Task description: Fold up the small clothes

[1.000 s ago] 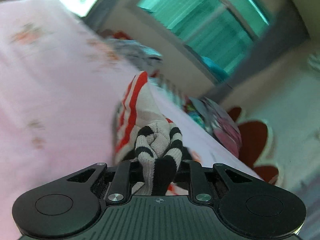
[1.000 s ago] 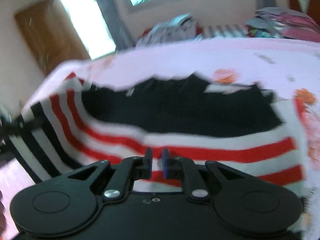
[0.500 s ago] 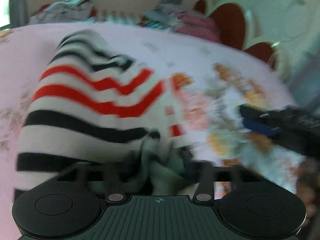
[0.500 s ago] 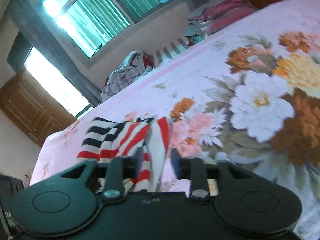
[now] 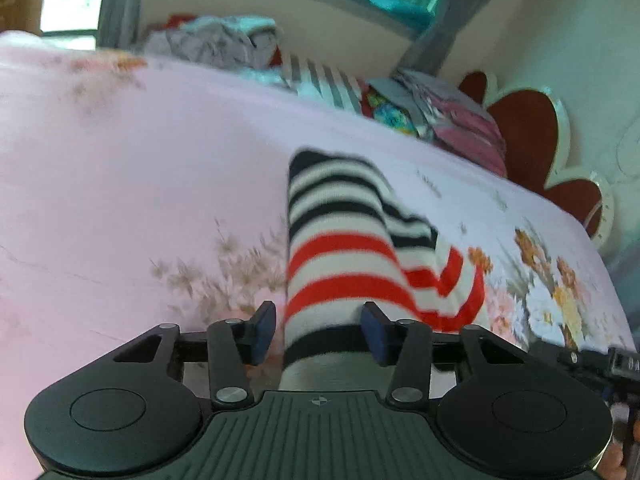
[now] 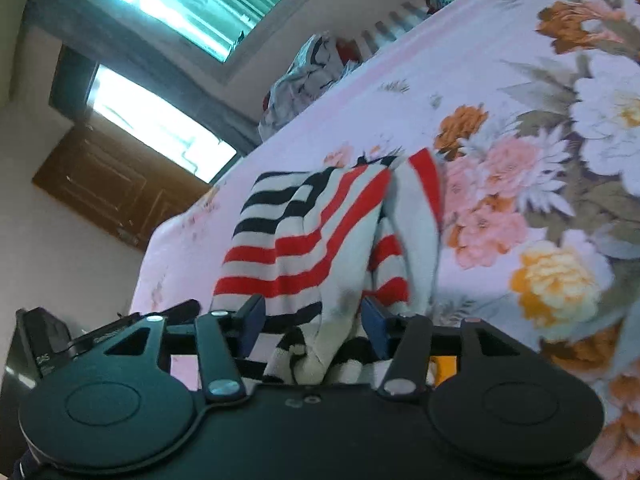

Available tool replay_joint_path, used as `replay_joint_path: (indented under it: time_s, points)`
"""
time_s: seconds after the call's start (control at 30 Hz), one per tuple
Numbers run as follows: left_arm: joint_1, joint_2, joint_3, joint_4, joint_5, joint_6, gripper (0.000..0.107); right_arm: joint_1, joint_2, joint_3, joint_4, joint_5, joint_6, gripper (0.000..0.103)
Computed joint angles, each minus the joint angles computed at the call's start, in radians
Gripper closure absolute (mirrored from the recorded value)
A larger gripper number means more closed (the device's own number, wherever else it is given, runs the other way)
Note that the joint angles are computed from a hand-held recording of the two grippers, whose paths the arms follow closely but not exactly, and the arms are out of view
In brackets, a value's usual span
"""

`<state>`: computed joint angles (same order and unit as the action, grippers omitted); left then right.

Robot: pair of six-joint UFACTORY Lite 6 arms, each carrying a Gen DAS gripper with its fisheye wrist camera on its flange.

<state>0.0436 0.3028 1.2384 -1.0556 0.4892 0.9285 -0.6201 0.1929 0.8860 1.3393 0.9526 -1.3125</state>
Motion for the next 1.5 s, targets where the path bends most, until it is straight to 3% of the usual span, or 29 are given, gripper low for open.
replay_joint_path:
  time_s: [0.07, 0.27, 0.37, 0.4, 0.43, 0.57, 0.67, 0.73, 0.8, 0.9, 1.07, 1.13, 1.2, 1.3, 1.33, 1.43, 1.5]
  points:
    - [-0.028, 0.061, -0.008, -0.104, -0.038, 0.096, 0.06, 0.062, 0.013, 0.014, -0.007, -0.08, 0.026, 0.05]
    - [-0.021, 0.152, -0.001, -0.281, -0.011, 0.27, 0.061, 0.18, 0.054, 0.038, -0.015, -0.214, 0.062, 0.053]
    - [-0.005, 0.182, 0.017, -0.309, 0.026, 0.315, 0.061, 0.252, 0.013, 0.02, -0.036, -0.32, 0.052, 0.073]
    - [-0.001, 0.184, 0.021, -0.315, 0.036, 0.33, 0.061, 0.262, -0.001, 0.012, -0.029, -0.333, 0.023, 0.081]
    - [0.003, 0.175, 0.016, -0.327, 0.045, 0.353, 0.067, 0.278, -0.029, -0.002, -0.019, -0.356, -0.007, 0.083]
    - [0.002, 0.148, 0.0, -0.38, 0.067, 0.451, 0.07, 0.311, -0.214, -0.114, 0.096, -0.421, -0.223, 0.084]
    - [-0.032, 0.143, 0.016, -0.394, 0.061, 0.501, 0.073, 0.251, -0.321, -0.19, 0.178, -0.395, -0.356, 0.084]
    - [-0.086, 0.16, 0.063, -0.306, 0.004, 0.451, 0.074, 0.208, -0.304, -0.223, 0.24, -0.379, -0.448, 0.084]
    - [-0.145, 0.202, 0.131, -0.135, -0.058, 0.324, 0.074, 0.201, -0.165, -0.192, 0.241, -0.416, -0.437, 0.084]
    - [-0.183, 0.22, 0.179, 0.004, -0.091, 0.214, 0.074, 0.144, -0.087, -0.188, 0.318, -0.343, -0.447, 0.084]
    - [-0.162, 0.224, 0.235, 0.07, -0.02, 0.164, 0.074, 0.125, -0.07, -0.135, 0.241, -0.319, -0.338, 0.076]
    - [-0.13, 0.245, 0.274, -0.019, 0.021, 0.24, 0.074, 0.093, 0.001, -0.052, 0.248, -0.273, -0.296, 0.066]
    - [-0.131, 0.302, 0.367, 0.04, 0.041, 0.173, 0.074, 0.101, 0.114, 0.086, 0.194, -0.283, -0.188, 0.066]
    - [-0.157, 0.397, 0.503, 0.165, 0.06, 0.074, 0.074, 0.126, 0.261, 0.26, 0.158, -0.297, -0.109, 0.074]
    - [-0.163, 0.422, 0.538, 0.188, 0.059, 0.056, 0.074, 0.137, 0.265, 0.277, 0.18, -0.309, -0.152, 0.092]
    - [-0.179, 0.491, 0.635, 0.262, 0.057, -0.029, 0.074, 0.171, 0.207, 0.239, 0.284, -0.352, -0.357, 0.093]
    - [-0.199, 0.546, 0.7, 0.368, 0.066, -0.114, 0.074, 0.197, 0.24, 0.263, 0.227, -0.425, -0.312, 0.093]
